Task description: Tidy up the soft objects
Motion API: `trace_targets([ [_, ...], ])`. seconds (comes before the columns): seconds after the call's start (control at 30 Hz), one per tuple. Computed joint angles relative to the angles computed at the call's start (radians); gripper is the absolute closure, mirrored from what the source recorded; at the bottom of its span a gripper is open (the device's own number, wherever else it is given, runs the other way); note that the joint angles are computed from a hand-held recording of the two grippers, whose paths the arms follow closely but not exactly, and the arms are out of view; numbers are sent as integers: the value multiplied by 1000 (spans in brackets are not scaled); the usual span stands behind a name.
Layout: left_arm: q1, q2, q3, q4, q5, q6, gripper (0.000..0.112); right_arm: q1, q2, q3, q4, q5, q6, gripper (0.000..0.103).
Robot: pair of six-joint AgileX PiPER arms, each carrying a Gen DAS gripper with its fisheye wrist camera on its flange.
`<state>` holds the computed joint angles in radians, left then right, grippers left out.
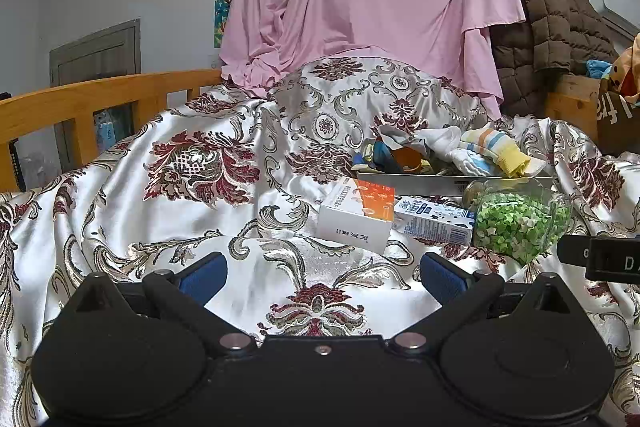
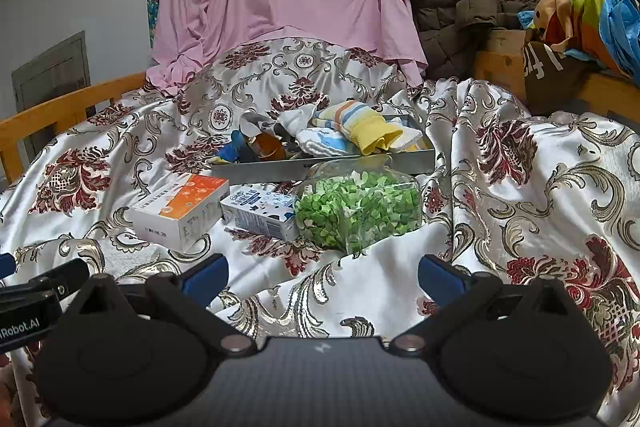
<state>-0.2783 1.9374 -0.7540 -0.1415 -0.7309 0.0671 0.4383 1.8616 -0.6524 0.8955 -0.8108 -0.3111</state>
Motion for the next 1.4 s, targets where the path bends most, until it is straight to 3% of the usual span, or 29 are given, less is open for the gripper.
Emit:
trace_targets([
  [0.87,5,10,13,33,-29,-14,10,-1,0,-1,2,3,-3,0],
  [1.4,9,10,-16,28,60,-22,10,-8,7,5,-13,0,12,0],
])
